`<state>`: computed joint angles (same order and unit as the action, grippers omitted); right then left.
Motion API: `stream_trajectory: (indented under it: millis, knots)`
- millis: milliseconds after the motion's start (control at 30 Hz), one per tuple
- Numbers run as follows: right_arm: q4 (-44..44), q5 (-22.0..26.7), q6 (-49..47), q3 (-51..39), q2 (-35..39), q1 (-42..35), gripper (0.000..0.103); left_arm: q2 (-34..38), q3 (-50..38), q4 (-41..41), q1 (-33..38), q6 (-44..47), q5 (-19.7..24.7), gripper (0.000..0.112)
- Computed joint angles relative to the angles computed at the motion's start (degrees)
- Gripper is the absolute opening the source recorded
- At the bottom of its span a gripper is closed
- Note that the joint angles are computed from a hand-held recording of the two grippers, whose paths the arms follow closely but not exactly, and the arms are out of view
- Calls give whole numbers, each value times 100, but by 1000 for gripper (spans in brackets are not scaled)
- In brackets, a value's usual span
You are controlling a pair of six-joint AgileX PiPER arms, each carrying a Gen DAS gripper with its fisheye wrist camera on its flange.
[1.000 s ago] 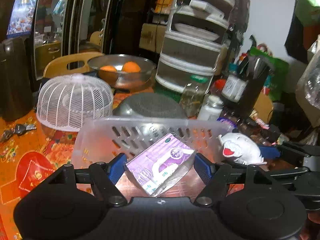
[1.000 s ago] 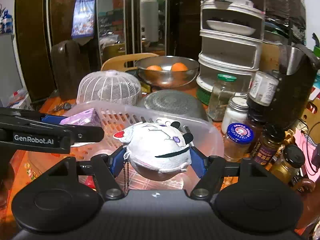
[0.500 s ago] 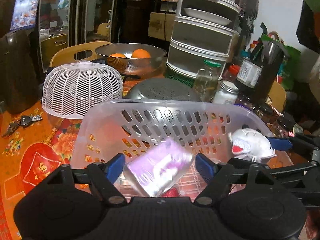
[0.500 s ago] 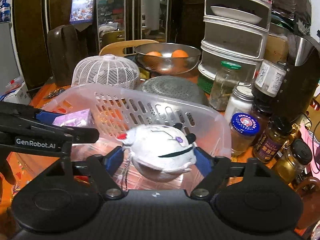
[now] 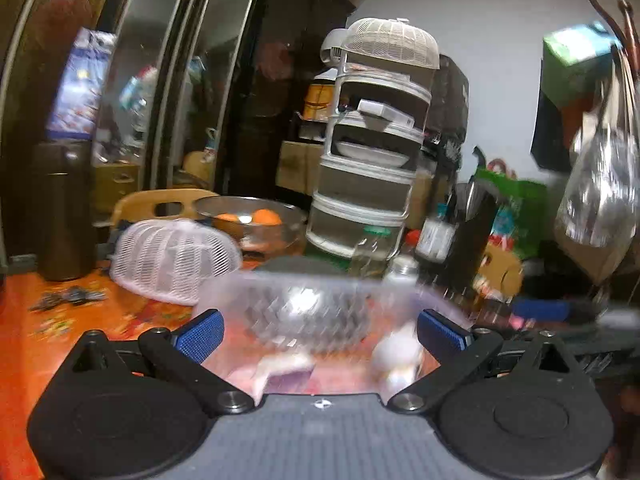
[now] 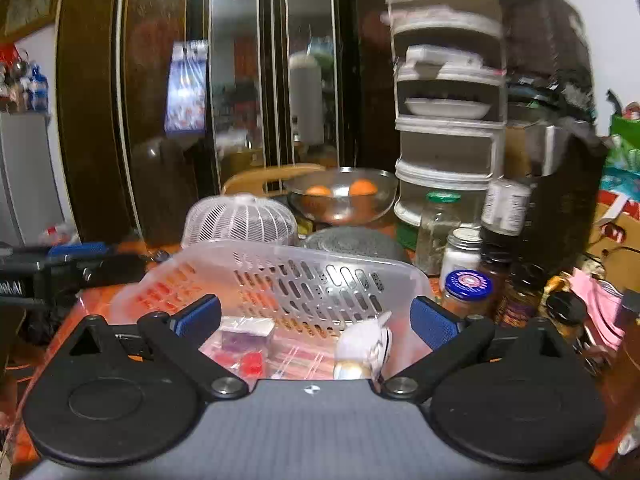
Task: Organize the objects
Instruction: 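Grasp the red wrapped candy bag with the left gripper while the right gripper grasps the purple LU cube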
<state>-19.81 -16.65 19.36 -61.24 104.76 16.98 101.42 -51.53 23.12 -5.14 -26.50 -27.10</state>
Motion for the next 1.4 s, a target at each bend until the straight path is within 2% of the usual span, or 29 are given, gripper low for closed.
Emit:
stream_trajectory:
  millis: [67,133,233,333,467,567,600,633,867,967,1033,1100,1400]
  knots:
    - [502,-465,-400,701,-160,-14,103,-99,640,-521,-155,683,-186,103]
    - [971,-946,-588,1277,-139,-18,103,2,986,-296,-291,600,-225,103]
    - [1343,-1735,-417,1917,128,-58,103,318,1198,-560,-595,857,-304,102]
    - [1260,-2066,67,2210,348,-142,103,675,1088,-1220,-952,1504,-164,97]
    - [1965,-2513,-445,2612,375,12,103,906,1018,-2113,-1257,2320,-122,95]
    - [2194,-2630,-589,2753,283,126,103,1016,999,-2434,-1421,2660,-112,73]
    - [2164,-2640,-573,2750,286,136,103,1029,1013,-2443,-1425,2700,-115,56]
    - [2148,-2619,-577,2688,321,170,103,1001,1054,-2506,-1420,2758,-146,53]
    - [2210,-2240,-580,2117,686,690,103,746,1798,-2595,-923,2644,-948,52]
    - [2714,-1998,-1078,1741,887,1028,103,720,1967,-2220,-479,2153,-1193,52]
    - [2605,-1719,-1099,1442,1005,1121,103,711,2082,-2262,-325,2047,-1428,52]
    - [2556,-1452,-1115,1163,1100,1202,101,713,2111,-2104,-182,1818,-1523,53]
    - [3814,-542,-2305,241,1463,1490,89,711,2170,-1727,32,1463,-1697,53]
